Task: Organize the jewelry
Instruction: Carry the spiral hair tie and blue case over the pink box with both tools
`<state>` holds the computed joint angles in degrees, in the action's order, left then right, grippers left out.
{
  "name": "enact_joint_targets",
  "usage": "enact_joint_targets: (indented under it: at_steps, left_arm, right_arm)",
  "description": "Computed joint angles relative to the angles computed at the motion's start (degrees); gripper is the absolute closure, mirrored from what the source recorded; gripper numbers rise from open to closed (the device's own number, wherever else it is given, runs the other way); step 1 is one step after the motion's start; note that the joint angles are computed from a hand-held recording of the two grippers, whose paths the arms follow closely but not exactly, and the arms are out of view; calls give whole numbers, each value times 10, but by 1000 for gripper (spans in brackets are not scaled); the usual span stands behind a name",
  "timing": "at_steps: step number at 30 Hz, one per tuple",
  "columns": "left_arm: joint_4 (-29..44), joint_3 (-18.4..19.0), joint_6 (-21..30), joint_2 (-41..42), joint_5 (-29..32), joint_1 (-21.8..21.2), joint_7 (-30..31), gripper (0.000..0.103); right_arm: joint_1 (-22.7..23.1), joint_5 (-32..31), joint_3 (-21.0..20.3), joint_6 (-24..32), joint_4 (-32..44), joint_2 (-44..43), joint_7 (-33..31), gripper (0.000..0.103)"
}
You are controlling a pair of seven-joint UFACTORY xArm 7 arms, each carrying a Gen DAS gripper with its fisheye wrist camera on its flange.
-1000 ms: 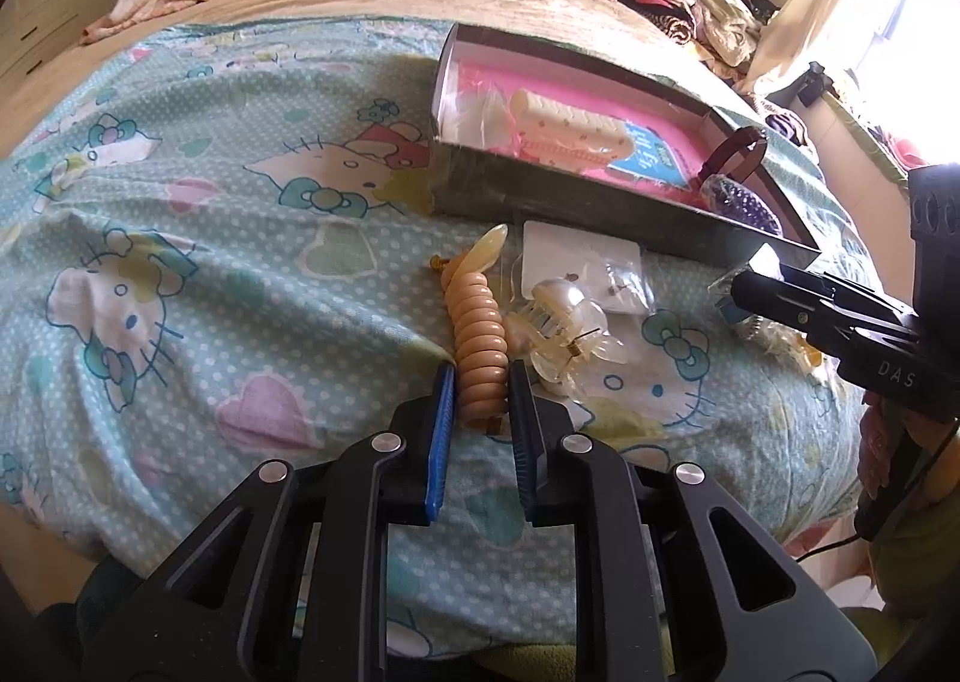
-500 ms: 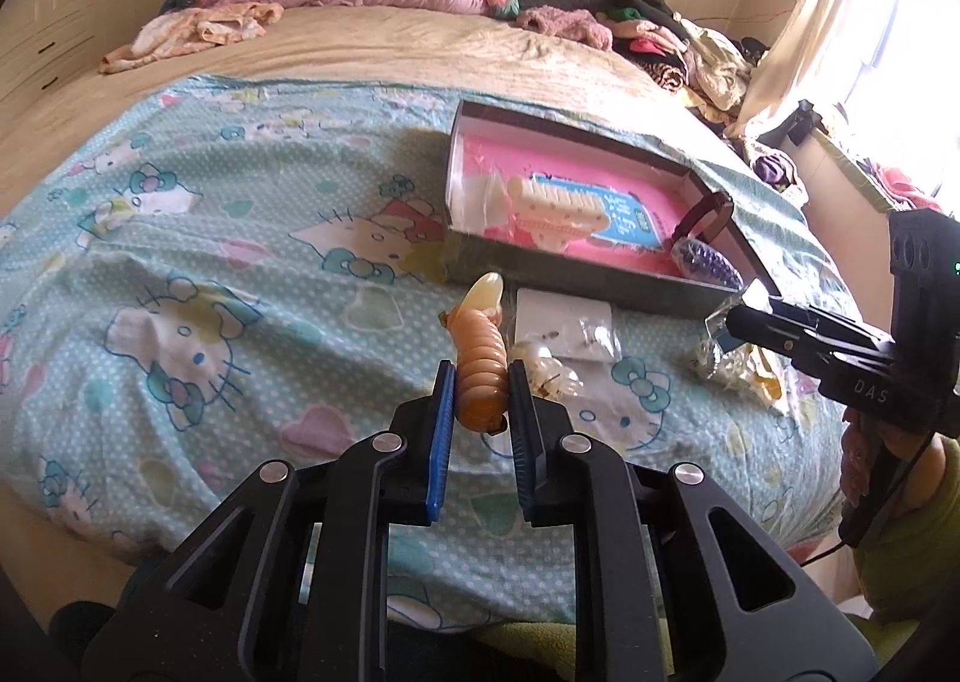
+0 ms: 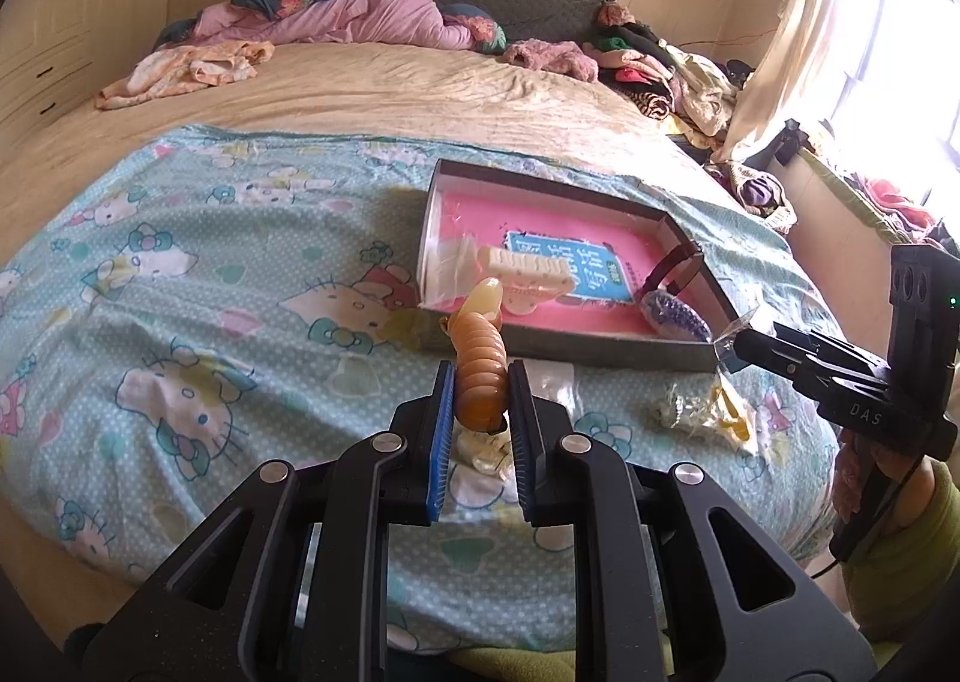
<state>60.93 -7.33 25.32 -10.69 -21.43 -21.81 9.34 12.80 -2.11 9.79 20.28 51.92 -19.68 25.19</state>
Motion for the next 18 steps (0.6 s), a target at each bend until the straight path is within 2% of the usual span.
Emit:
enact_joint_targets:
  at_steps: [18]
  left_arm:
    - [98,-28,1,75,16,-12,14,93]
  right_arm:
    - [-48,-33,-3,-11,-20,-36,25,57]
